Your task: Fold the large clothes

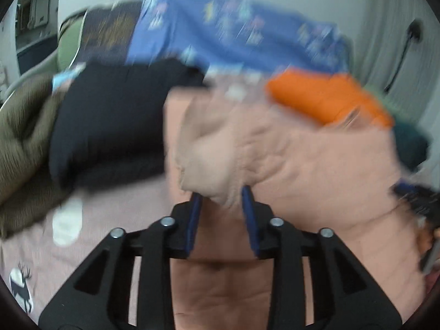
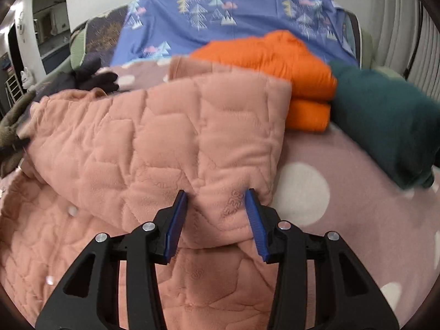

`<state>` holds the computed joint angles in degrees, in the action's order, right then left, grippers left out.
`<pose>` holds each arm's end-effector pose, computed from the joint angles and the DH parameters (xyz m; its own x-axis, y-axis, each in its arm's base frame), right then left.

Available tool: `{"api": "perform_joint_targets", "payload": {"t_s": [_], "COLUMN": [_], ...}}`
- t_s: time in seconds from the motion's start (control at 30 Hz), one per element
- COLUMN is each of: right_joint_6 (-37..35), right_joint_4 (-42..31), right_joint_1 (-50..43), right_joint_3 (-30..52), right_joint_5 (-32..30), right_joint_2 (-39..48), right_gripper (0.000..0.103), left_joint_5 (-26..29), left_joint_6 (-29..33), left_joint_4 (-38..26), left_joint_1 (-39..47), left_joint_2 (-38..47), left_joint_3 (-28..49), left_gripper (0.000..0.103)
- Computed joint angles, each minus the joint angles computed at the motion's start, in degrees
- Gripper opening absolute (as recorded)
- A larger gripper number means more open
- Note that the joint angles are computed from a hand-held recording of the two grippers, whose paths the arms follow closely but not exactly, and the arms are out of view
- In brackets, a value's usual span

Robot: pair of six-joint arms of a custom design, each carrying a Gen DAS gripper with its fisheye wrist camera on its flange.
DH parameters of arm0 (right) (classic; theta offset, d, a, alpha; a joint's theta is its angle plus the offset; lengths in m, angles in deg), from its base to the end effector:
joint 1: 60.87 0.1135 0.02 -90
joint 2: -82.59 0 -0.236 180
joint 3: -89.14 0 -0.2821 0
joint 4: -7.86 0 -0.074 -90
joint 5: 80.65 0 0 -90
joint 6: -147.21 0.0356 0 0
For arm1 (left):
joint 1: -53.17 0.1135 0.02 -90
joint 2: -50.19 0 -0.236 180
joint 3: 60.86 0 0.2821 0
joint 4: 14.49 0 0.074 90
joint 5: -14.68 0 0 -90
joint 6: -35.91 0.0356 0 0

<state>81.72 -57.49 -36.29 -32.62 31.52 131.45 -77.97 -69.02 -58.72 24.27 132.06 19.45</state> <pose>0.1901 0.0722 0.2486 -0.7659 0.0721 -0.6389 0.1369 0.9892 -0.0524 0.3028 -0.1653 0.2609 -0.7234 0.1054 -0.6823 0.2775 0.9493 -0.1476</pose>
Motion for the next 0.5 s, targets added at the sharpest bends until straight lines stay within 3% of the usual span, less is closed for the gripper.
{"api": "perform_joint_targets", "payload": {"t_s": [0.1,0.23,0.3,0.37,0.5], "right_joint_6": [0.45,0.17,-0.26,0.19,2.54], "right_joint_4": [-2.18,-2.68,-1.25,0.22,2.41], "right_joint_1": [2.29,2.69,2.96,3.24,0.01], "right_joint_3": [1.97,4.31,5.85,7.29,7.01], "right_joint_5": [2.58,3.02,2.44,2.08,-1.44], "right_joint_2": [0.77,-0.57,0.36,2.87,10.62], "right_gripper": [0.048,0.048,0.048,0.048,0.054], "left_joint_5": [0.53,-5.13,-3.58,-1.79,-4.15], "left_joint_6": [-2.38,-1.08,-0.37,0.53,1.12], "left_joint_4": [1.31,-0.17,-0.35,-1.47,-2.76], "left_joint_1": [0.27,-1.67,-2.9,-4.51,-8.59], "left_joint_2": [-3.75,-10.4,-12.13,-8.51,2.53], "left_joint_3": [-2.37,-2.04,-0.75,3.47,9.87], "left_gripper": [0.044,0.044,0.044,0.044,0.047]}}
